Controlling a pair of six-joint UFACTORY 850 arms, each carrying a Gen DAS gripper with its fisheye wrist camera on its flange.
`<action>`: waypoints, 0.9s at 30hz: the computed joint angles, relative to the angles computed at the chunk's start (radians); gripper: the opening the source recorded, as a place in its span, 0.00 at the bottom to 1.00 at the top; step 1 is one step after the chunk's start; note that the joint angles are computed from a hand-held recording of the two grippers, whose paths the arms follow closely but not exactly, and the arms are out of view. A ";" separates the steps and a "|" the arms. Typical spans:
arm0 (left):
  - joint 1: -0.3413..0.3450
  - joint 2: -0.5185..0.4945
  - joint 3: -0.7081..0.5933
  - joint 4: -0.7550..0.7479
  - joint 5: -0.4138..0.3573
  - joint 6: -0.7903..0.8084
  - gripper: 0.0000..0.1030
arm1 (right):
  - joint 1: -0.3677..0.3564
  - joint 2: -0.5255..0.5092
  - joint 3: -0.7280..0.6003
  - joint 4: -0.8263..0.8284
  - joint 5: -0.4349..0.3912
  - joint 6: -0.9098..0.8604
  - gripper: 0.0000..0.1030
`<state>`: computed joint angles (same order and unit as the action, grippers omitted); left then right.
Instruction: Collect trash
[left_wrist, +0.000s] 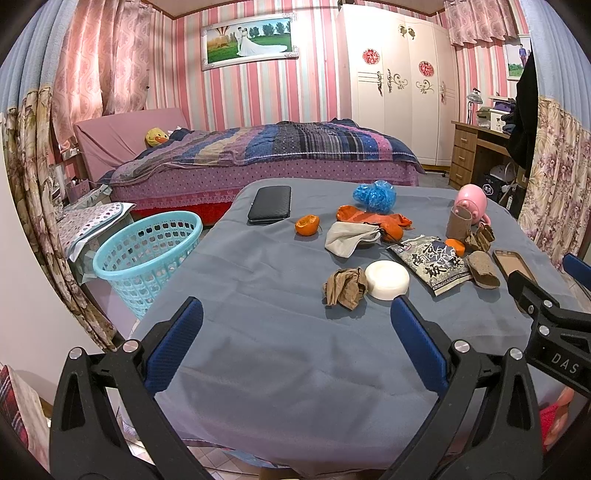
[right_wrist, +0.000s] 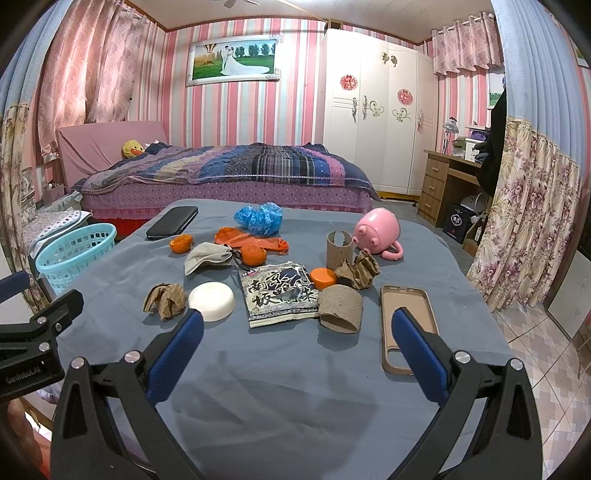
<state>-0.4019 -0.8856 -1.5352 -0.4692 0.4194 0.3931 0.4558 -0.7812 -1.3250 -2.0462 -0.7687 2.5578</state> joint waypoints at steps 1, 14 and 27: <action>-0.001 -0.001 0.000 -0.002 0.001 0.001 0.95 | 0.000 0.000 -0.001 0.001 0.000 -0.001 0.96; 0.000 -0.001 -0.001 -0.001 0.000 0.000 0.95 | 0.000 -0.008 -0.009 0.013 0.000 -0.003 0.96; 0.002 -0.032 -0.034 -0.047 -0.020 0.030 0.95 | -0.011 -0.005 -0.011 0.038 -0.020 -0.006 0.96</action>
